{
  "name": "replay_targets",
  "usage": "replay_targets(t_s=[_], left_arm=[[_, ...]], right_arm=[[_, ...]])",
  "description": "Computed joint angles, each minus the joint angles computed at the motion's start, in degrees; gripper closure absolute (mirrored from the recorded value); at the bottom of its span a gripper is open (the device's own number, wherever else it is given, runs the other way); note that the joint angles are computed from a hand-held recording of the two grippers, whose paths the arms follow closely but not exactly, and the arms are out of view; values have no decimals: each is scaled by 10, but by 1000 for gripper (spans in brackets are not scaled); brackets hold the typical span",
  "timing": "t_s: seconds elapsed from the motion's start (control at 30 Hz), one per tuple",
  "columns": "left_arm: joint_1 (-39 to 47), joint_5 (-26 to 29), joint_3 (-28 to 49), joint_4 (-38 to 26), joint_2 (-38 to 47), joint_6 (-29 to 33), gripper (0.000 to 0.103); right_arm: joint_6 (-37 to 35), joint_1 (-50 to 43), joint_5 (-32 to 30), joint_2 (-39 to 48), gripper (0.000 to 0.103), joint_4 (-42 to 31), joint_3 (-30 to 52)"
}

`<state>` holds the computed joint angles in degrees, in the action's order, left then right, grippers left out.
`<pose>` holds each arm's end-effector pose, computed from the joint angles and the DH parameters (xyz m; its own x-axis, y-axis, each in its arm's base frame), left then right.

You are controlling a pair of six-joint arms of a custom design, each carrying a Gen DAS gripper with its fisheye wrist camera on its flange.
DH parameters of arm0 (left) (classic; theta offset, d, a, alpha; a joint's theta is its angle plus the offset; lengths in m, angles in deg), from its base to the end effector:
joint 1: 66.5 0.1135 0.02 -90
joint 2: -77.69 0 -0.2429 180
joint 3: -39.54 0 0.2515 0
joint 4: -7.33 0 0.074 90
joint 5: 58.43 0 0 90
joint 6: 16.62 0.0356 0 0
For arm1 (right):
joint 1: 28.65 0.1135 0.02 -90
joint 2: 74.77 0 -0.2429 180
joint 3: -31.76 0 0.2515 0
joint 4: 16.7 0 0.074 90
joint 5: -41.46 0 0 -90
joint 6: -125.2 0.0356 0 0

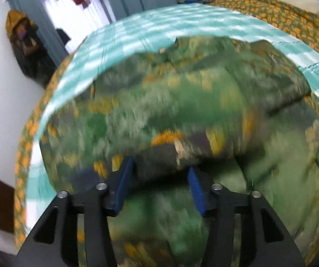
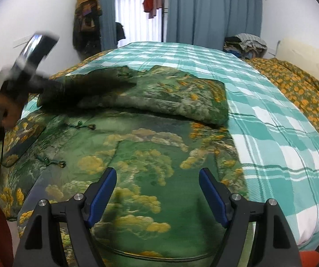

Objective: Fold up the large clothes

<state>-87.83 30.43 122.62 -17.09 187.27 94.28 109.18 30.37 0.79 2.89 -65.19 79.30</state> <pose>0.3687 -0.1432 0.1451 -0.5500 0.5976 -0.5834 0.5868 0.7736 0.2393 0.1286 0.1617 0.1293 -0.6022 0.2139 -0.7692 0.3521 0.9358 -0.0154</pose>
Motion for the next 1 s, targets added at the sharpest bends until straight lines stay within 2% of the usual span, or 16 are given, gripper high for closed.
replay_targets(t_s=[0.1,0.17,0.23,0.3,0.33,0.37,0.4,0.47,0.57,0.6,0.63,0.67,0.7,0.83,0.93,1.0], left_arm=[[36,31,-43,2,-35,-18,33],[64,58,-58,-1,-50,-31,29],[91,83,-86,6,-65,-51,27],[108,101,-103,13,-67,-76,27],[115,108,-108,14,-67,-81,27],[122,117,-113,13,-68,-86,27],[128,122,-119,15,-69,-88,27],[134,128,-125,12,-76,-91,27],[153,145,-131,2,-86,-90,27],[162,153,-132,-2,-89,-87,27],[171,161,-130,-9,-92,-84,27],[178,169,-126,-15,-94,-82,27],[184,175,-120,-20,-95,-81,27],[197,195,-98,-28,-91,-86,25],[193,202,-68,-49,-77,-91,24],[186,201,-42,-73,-67,-90,24]], right_arm=[[-7,-21,-17,-37,25,16,-25],[-39,-54,-47,-79,25,53,-44],[-110,-108,-104,-131,25,141,-68],[-188,-193,-219,-143,25,267,-79],[-203,-233,-280,-114,25,312,-67],[-212,-291,-376,-57,25,370,-39],[-205,-320,-422,-8,25,409,-15],[-204,-353,-467,89,25,456,49],[-206,-369,-482,211,26,453,157],[-212,-371,-486,243,40,428,195],[-223,-366,-467,267,64,377,239],[-240,-358,-430,282,76,322,280],[-255,-353,-410,284,84,307,296],[-333,-354,-334,252,85,287,327],[-368,-381,-325,262,85,274,355],[-392,-405,-341,298,79,250,381]])
